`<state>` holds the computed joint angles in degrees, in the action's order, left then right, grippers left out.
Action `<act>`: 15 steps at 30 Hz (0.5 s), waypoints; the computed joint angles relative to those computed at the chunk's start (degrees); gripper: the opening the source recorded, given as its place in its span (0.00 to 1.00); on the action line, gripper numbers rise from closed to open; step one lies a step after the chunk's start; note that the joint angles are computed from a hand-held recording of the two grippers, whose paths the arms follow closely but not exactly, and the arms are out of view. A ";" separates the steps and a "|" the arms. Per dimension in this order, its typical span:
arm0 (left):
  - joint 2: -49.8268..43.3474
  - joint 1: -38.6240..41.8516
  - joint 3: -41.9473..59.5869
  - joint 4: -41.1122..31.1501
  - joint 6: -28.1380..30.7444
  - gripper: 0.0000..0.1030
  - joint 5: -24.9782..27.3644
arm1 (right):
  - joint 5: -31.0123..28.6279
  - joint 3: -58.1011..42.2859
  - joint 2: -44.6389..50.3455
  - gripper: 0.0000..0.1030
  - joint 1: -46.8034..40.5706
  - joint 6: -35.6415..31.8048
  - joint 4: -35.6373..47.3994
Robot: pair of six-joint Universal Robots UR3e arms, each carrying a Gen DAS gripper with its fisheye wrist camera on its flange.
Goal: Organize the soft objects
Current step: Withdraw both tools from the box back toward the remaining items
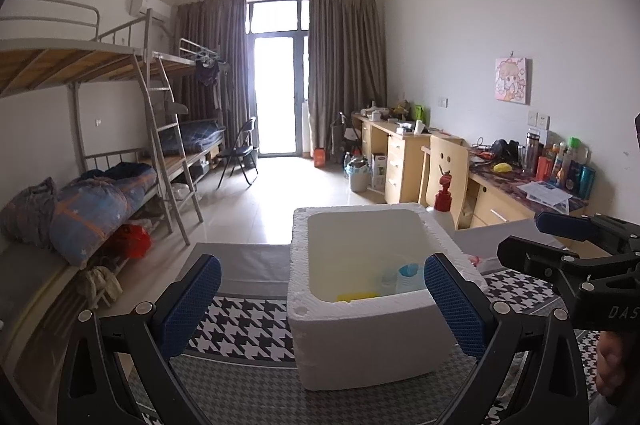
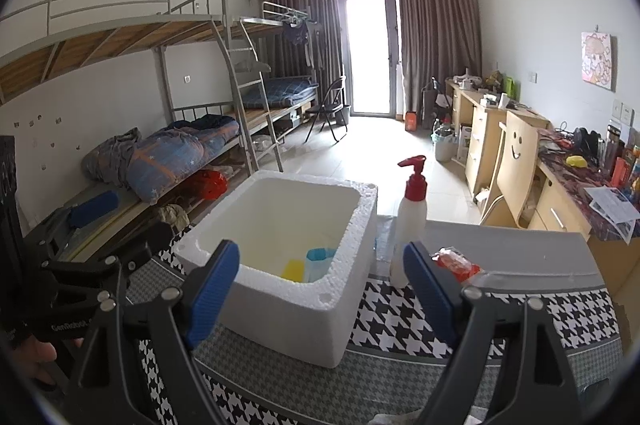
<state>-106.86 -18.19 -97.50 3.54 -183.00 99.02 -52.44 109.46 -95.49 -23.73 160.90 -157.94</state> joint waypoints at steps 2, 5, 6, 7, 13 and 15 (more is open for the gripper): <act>0.35 -0.33 -0.63 0.50 0.07 0.99 0.02 | 0.26 0.91 -0.77 0.85 -0.45 -0.20 -0.37; 0.80 -0.88 -1.71 1.53 0.19 0.99 0.26 | 1.07 2.87 -2.54 0.85 -1.57 -0.72 -1.13; 1.09 -1.03 -2.25 1.96 0.32 0.99 0.16 | 1.44 3.48 -3.13 0.85 -1.92 -0.94 -1.20; 1.19 -1.15 -2.45 2.21 0.34 0.99 0.19 | 1.96 4.22 -3.86 0.85 -2.41 -1.18 -1.29; 1.97 -1.74 -4.00 3.53 0.42 0.99 -0.11 | 2.93 6.69 -6.08 0.85 -3.71 -1.98 -1.26; 2.00 -2.10 -4.18 3.67 0.49 0.99 -0.06 | 3.13 7.20 -6.51 0.85 -3.94 -2.03 -1.29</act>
<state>-104.87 -20.29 -101.68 7.21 -182.52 98.96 -49.31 116.66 -101.99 -27.67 158.87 -159.23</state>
